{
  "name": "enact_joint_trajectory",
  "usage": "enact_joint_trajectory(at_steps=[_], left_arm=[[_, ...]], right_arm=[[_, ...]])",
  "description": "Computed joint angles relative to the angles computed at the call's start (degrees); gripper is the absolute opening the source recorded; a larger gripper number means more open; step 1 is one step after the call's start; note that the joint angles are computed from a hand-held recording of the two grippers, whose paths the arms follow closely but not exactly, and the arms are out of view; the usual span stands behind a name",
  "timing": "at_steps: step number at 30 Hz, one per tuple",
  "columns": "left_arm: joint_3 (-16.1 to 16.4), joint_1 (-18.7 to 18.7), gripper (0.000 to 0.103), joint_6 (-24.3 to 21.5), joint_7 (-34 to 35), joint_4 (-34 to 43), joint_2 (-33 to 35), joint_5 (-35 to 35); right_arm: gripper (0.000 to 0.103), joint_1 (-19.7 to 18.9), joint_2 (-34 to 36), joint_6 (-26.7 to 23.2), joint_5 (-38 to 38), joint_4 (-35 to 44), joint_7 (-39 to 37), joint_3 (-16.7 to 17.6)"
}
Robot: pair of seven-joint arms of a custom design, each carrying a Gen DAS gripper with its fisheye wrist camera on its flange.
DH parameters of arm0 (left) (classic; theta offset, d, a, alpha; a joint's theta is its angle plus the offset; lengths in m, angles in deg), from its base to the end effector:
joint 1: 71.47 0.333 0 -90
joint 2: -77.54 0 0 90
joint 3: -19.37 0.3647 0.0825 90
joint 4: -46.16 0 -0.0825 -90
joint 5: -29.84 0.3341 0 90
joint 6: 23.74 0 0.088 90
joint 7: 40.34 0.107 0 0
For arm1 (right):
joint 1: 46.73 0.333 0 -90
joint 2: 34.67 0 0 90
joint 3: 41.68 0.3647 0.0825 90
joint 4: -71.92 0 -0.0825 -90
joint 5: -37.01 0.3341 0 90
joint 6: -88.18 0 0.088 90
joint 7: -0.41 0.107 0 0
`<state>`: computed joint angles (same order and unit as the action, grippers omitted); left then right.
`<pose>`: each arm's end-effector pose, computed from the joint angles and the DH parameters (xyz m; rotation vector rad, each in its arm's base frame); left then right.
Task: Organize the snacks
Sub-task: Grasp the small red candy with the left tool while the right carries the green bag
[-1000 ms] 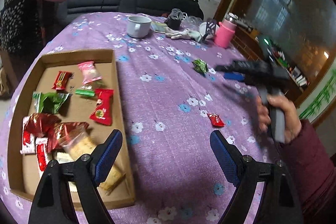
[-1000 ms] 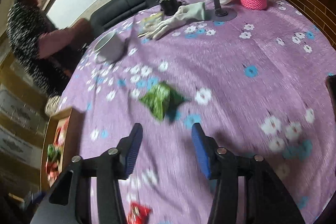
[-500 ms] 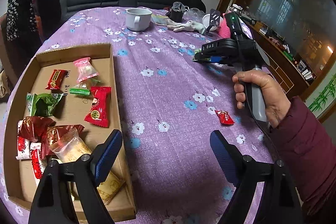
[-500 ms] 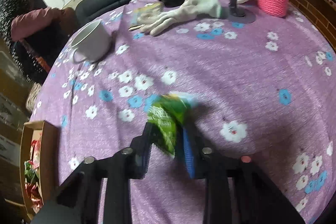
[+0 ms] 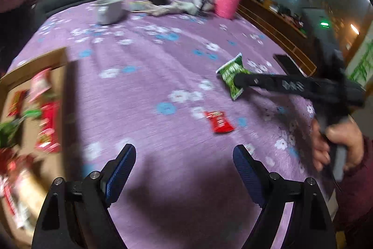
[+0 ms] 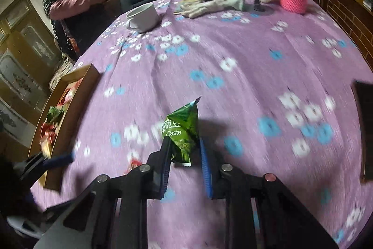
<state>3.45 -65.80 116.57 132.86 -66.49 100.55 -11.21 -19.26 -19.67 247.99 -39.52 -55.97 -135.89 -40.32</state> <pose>0.6000 -0.0925 0.3640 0.7584 -2.8932 0.8990 0.4422 0.2935 0.3497 -1.1801 2.2691 -0.4538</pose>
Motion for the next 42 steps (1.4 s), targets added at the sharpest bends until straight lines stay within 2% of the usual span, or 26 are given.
enact_joint_trajectory(at_steps=[6,8,10,11,12,13,16,22,26,30,35,38,42], left_arm=[[-2.50,-4.15,0.088,10.91,1.30,-3.16,1.31,-0.17],[-3.31,-4.35,0.082,13.35,1.33,-3.79,1.77,0.44],[-4.43,-4.07,0.061,15.79,2.31,-4.76,2.06,1.03],[-6.32,-2.84,0.053,18.17,5.40,-5.89,1.94,-0.39],[-7.32,-1.70,0.036,17.42,6.83,-5.61,2.19,-0.66],[-7.59,-1.31,0.025,16.83,7.11,-5.51,2.16,-0.62],[-7.21,-1.03,0.020,15.03,5.76,-4.55,2.33,-0.21],[-6.75,1.96,0.020,8.94,6.66,-2.23,1.22,-4.32],[-4.06,3.35,0.020,3.67,7.05,-0.34,-0.47,-7.61],[-0.25,5.47,0.020,-0.47,6.37,2.87,-1.12,-10.66],[3.61,7.71,0.020,-0.47,1.02,9.51,2.08,-10.63],[4.32,8.65,0.020,2.25,-2.67,13.57,5.27,-8.53],[4.06,9.59,0.021,3.80,-8.52,18.75,9.54,-4.14]], right_arm=[[0.023,0.16,-1.69,-0.20,-4.56,-3.05,5.94,0.50],[0.023,-0.16,-1.89,-0.30,-5.94,-3.37,7.38,1.05],[0.023,-0.48,-1.80,-0.39,-7.00,-3.36,8.51,1.55],[0.023,-0.67,-1.79,-0.31,-7.45,-3.37,8.92,1.74],[0.023,-0.80,-1.72,-0.33,-7.66,-3.29,9.10,1.96],[0.023,-0.95,-1.61,-0.40,-7.63,-3.18,9.01,2.12],[0.023,-0.81,-1.52,-1.35,-6.01,-2.71,7.02,2.63],[0.023,0.30,-1.46,-2.83,-2.31,-0.51,1.91,2.91],[0.023,1.56,-0.23,-3.16,0.24,3.10,-2.81,2.90],[0.023,3.30,3.38,-2.44,4.17,10.17,-11.32,2.53],[0.023,4.33,10.56,0.84,11.66,21.26,-24.24,2.27],[0.023,3.12,16.44,1.83,19.54,29.45,-35.05,4.45],[0.023,1.26,25.09,-0.29,30.11,41.92,-48.88,8.58]])
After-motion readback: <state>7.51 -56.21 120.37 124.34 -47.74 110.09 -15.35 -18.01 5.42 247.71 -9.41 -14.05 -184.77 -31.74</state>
